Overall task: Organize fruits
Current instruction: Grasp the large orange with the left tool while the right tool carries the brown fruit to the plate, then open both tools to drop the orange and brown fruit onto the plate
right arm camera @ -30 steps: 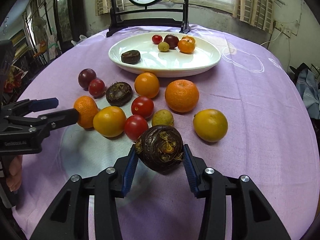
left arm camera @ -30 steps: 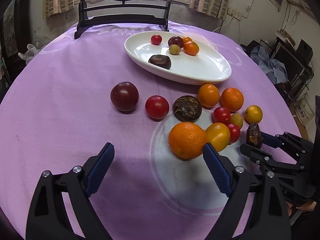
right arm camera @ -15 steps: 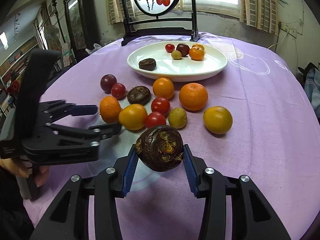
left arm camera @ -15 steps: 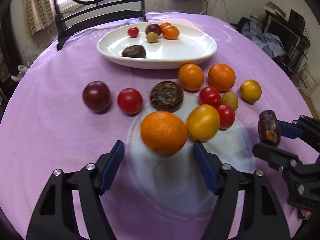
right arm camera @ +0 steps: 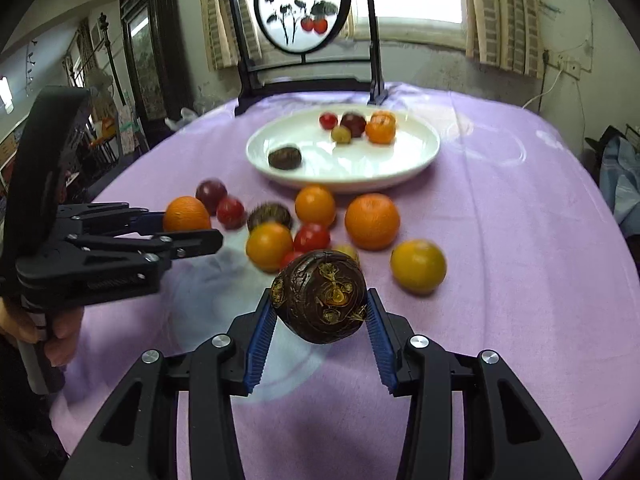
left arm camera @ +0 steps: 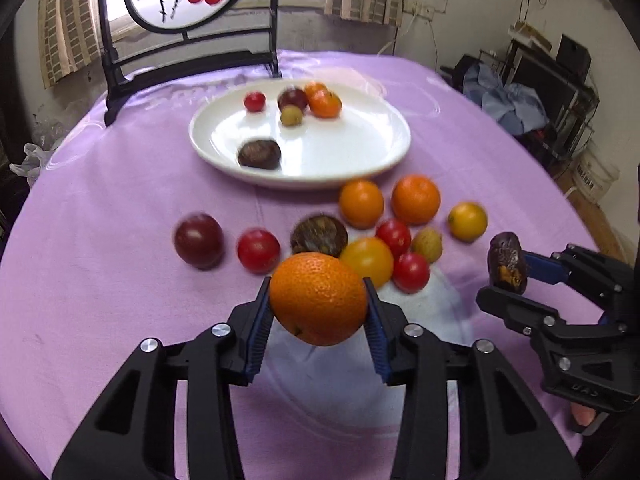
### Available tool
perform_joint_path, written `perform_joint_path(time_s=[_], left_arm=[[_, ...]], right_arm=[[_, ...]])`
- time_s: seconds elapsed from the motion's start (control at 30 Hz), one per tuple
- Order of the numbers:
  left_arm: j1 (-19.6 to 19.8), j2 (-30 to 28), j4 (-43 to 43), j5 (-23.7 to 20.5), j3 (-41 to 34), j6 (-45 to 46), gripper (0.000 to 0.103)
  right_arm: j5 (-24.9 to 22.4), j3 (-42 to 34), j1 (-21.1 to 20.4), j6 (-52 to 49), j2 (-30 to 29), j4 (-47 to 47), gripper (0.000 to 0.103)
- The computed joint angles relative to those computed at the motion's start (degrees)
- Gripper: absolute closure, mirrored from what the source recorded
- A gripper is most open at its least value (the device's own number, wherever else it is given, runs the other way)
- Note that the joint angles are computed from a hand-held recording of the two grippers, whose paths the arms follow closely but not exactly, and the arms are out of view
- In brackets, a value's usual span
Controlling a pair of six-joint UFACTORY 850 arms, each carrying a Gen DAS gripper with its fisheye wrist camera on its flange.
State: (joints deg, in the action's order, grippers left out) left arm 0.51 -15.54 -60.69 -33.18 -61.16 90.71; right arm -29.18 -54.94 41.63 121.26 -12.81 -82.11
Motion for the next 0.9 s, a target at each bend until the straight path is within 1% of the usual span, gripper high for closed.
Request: perform_joint_path(time_s=[0.07,0.17,0.23,0.27,0.37,0.43,0.5,0.57,0.63,0.67,0.77,0.8,0.83,0.9], left_arm=[[0.5,-0.3,-0.6,-1.3,-2.3,-1.0,0.062],[-0.1,-1.4,-1.9,0.1,-5.8,-3.1,0.061],[-0.7,-3.1,-1.9,0.1,-8.8,-5.6,0.062],[-1.2,-4.2,-1.5,0.2,-10.3,-7.2,0.061],[-3.1,-8.0,2.0,2.8,-15.2,-13.6,0.062],[-4.5,-10.8,6.1,4.7,-18.3,-19.0,0.061],[-5.4,-13.5,10.4,5.4,-21.4,-24.8,0.062],[-6.0,-16.0,13.6,4.9,-24.1,-29.3,0.062],[-6.3,-17.6,14.9,4.5,-25.7,-31.5,0.061],[-6.6,-18.5,15.8,4.1,-26.7,-32.6,0.061],[-7.3,-21.7,21.5,0.5,-30.6,-38.9,0.06],[-7.4,-22.4,22.5,-0.4,-31.5,-40.5,0.059],[-7.2,-22.5,21.5,-0.5,-31.5,-40.5,0.055],[-6.9,-21.3,18.2,1.7,-29.7,-38.2,0.035]], right_arm=[[-1.8,-0.6,0.1,0.5,0.5,-1.4,0.058],[-5.0,-2.5,-0.3,-1.2,0.5,-2.6,0.058],[-6.4,-4.5,-1.2,-2.4,-0.3,-3.2,0.058],[-6.1,-5.4,-1.9,-3.0,-0.9,-3.4,0.058],[-4.4,-8.8,-4.0,-4.7,-3.5,-2.9,0.058],[-3.3,-11.5,-5.5,-7.3,-5.8,-0.7,0.058],[-2.4,-14.3,-6.7,-11.0,-8.1,2.9,0.058],[-0.6,-16.6,-8.0,-14.0,-10.3,6.5,0.058],[1.2,-18.6,-9.4,-17.2,-12.2,10.8,0.057],[1.4,-19.3,-9.7,-18.3,-13.0,12.2,0.057],[1.5,-21.4,-10.5,-21.6,-15.1,16.5,0.056],[2.1,-21.2,-10.6,-21.1,-15.1,16.4,0.053],[2.5,-21.0,-10.7,-20.6,-15.0,16.1,0.048],[1.9,-20.2,-10.2,-18.6,-14.3,13.8,0.047]])
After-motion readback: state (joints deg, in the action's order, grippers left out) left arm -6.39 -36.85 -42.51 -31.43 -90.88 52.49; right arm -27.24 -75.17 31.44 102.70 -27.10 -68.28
